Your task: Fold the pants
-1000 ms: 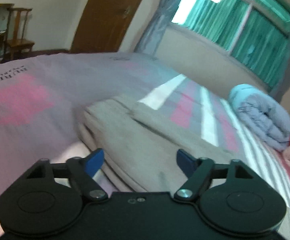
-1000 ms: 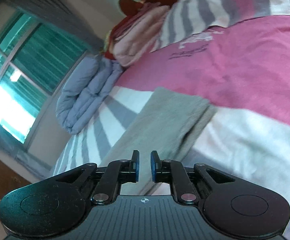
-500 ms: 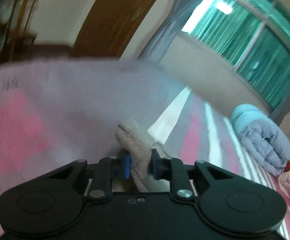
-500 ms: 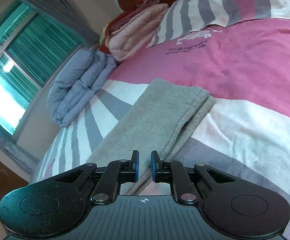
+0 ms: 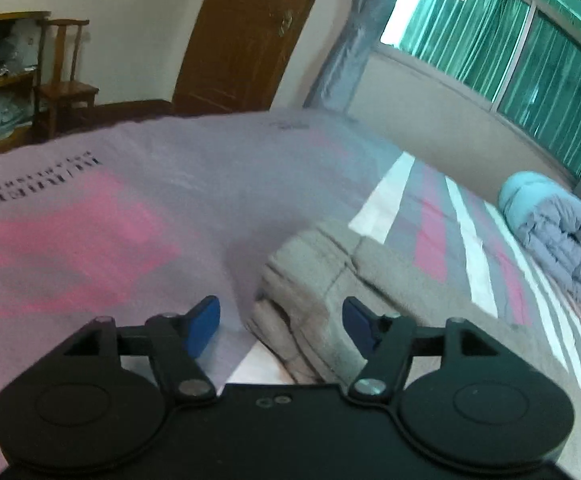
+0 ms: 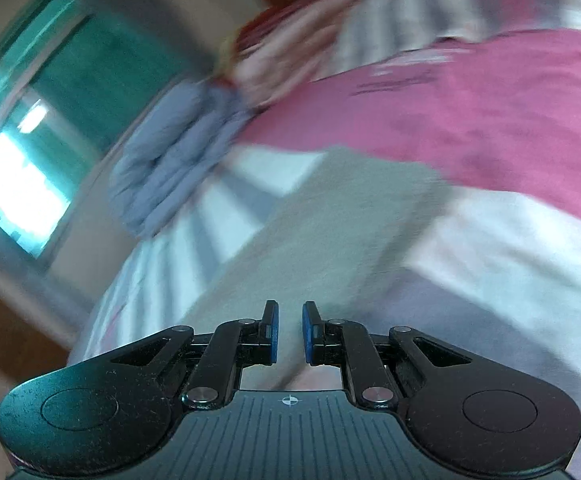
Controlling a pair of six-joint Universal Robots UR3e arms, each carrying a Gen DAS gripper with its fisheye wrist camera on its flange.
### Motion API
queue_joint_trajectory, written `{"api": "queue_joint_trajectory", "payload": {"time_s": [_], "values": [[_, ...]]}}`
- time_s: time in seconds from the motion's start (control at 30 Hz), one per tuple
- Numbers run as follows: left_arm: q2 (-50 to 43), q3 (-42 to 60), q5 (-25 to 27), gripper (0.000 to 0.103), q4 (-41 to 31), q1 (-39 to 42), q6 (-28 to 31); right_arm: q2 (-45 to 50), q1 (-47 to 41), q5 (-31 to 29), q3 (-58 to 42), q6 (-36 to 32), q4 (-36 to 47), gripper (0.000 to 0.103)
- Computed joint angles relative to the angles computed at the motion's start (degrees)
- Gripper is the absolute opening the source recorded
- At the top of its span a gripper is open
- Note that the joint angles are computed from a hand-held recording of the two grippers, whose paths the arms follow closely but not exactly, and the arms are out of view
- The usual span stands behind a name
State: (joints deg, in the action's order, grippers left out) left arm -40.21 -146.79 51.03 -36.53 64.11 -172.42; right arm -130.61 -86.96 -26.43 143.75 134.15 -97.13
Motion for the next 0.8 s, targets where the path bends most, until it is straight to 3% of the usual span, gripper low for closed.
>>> {"api": "queue_joint_trajectory", "payload": {"time_s": [0.03,0.1,0.13,0.17,0.23,0.27,0.3,0.37,0.4,0.47,0.5,0.53,0.63,0.8], "values": [[1.3,1.1,-1.1,0.060,-2.7,1.2,1.0,1.8,3.2,0.7,-1.5,-1.6,-0.5,0.015],[0.4,1.3,2.3,0.061,1.0,-0.8,-3.7,6.5,11.0,2.2,-3.0,1.1,-7.6,0.042],[0.6,1.2,4.1,0.063,2.1,-2.1,-6.0,10.0,16.4,2.9,-3.3,5.8,-15.9,0.070],[-0.4,1.0,8.7,0.064,5.6,-5.1,-10.0,13.7,21.3,3.6,-3.0,11.6,-26.2,0.078],[-4.8,1.3,20.9,0.070,13.2,-14.0,-20.5,24.2,32.4,3.5,-4.9,22.7,-48.1,0.078],[-5.3,0.7,24.0,0.072,15.1,-16.8,-24.2,30.2,38.4,3.5,-8.5,24.2,-53.6,0.077],[-7.5,0.6,27.1,0.071,17.7,-19.9,-26.5,35.6,43.9,1.7,-11.6,30.3,-62.1,0.077],[-14.0,1.9,33.4,0.071,22.5,-26.3,-29.3,46.4,55.2,-2.0,-21.2,35.9,-72.8,0.071],[-16.8,2.4,35.4,0.070,24.9,-28.4,-30.2,51.2,60.4,-4.5,-27.2,36.6,-74.2,0.067],[-20.9,4.2,38.4,0.066,26.7,-30.7,-32.5,59.0,68.0,-7.8,-38.4,35.5,-71.8,0.050],[-22.1,4.7,38.9,0.060,27.3,-31.0,-33.5,62.9,71.4,-9.7,-44.3,34.5,-69.6,0.047],[-22.4,5.0,38.8,0.050,27.0,-30.7,-33.7,67.3,74.8,-11.5,-50.3,34.0,-68.4,0.046],[-24.8,6.4,38.3,0.038,26.7,-31.4,-33.7,77.3,81.0,-14.9,-66.2,30.1,-60.3,0.046],[-29.1,7.7,38.7,0.034,29.9,-32.4,-32.5,91.5,85.5,-17.3,-89.9,25.6,-46.2,0.046]]}}
